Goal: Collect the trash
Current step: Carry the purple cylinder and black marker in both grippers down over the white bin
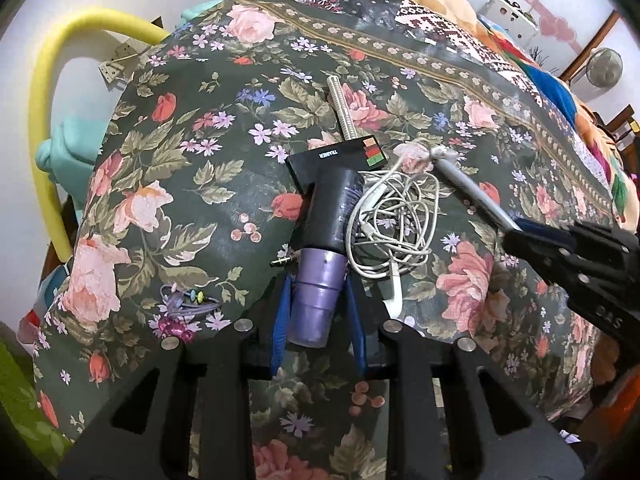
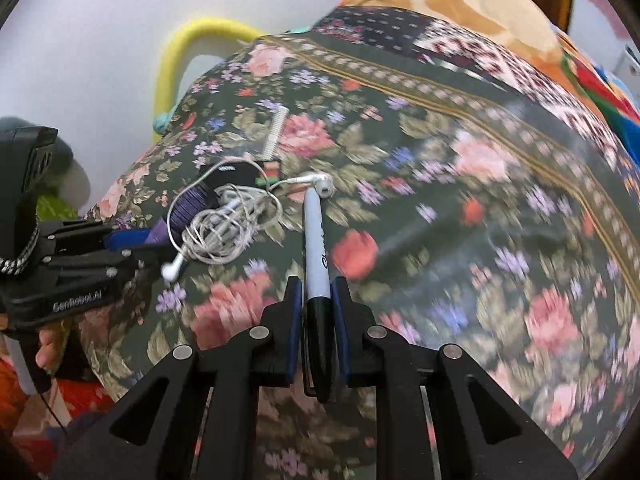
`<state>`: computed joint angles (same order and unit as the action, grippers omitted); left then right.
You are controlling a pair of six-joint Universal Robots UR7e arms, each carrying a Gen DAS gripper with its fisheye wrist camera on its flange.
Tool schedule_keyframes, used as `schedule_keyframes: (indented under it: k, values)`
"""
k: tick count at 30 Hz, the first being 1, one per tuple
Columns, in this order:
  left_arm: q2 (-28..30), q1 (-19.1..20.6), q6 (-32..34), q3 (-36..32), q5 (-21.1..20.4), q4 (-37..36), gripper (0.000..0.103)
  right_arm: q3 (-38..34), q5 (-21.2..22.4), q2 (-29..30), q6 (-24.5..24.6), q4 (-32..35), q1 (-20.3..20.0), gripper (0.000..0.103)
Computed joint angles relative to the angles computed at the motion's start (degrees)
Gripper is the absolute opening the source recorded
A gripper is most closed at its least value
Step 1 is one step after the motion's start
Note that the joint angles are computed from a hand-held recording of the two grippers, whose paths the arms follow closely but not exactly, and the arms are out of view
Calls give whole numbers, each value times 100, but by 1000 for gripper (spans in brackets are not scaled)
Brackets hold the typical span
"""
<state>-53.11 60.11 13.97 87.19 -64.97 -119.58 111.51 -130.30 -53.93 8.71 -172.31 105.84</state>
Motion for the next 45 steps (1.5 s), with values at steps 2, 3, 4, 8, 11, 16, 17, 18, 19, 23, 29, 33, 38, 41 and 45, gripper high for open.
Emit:
schedule_keyframes:
  k: [2,3,4,8,11,16,17,18,19,23,29,33,38,41,45]
  values:
    - [-26,-22,-61,39,25,-10,22,120,-40,-46,182,-113,9,14]
    - [-49,-30,-118,54,22,13,21,200,-98,-76,297,-162,39,14]
    - [-80,-31,-214,56,-12,76,21,221,-87,-83,346,-187,36,14]
    - [-278,-59,-459,184,-138,156,21,453,-111,-192,632,-379,151,14]
    - [-527,-139,-496,383,-137,113,21,503,-144,-235,724,-465,280,14]
    - [-989,-273,-537,676,-170,72,21,371,-311,-170,655,-620,681,14]
    - [-1094,-303,-553,732,-170,59,21,331,-356,-141,612,-644,753,14]
    - [-1173,-323,-552,770,-170,42,21,271,-383,-104,567,-670,848,14]
    - [-1277,-348,-549,822,-167,25,21,223,-391,-75,546,-679,914,14]
    - [-1701,-430,-514,989,-169,-39,21,-77,-510,123,435,-601,1236,14]
    - [-2347,-467,-452,1179,17,-67,21,-577,-581,525,157,-504,1656,14]
    - [-2781,-391,-396,1317,200,-80,21,-904,-491,813,84,-417,1893,14]
    - [-3272,-155,-441,1411,341,37,21,-1405,-354,1270,-17,-161,2162,14]
    - [-3506,46,-499,1397,400,156,21,-1728,-242,1569,-1,67,2290,14]
    - [-3827,345,-516,1380,490,273,21,-2201,-38,1994,39,487,2404,14]
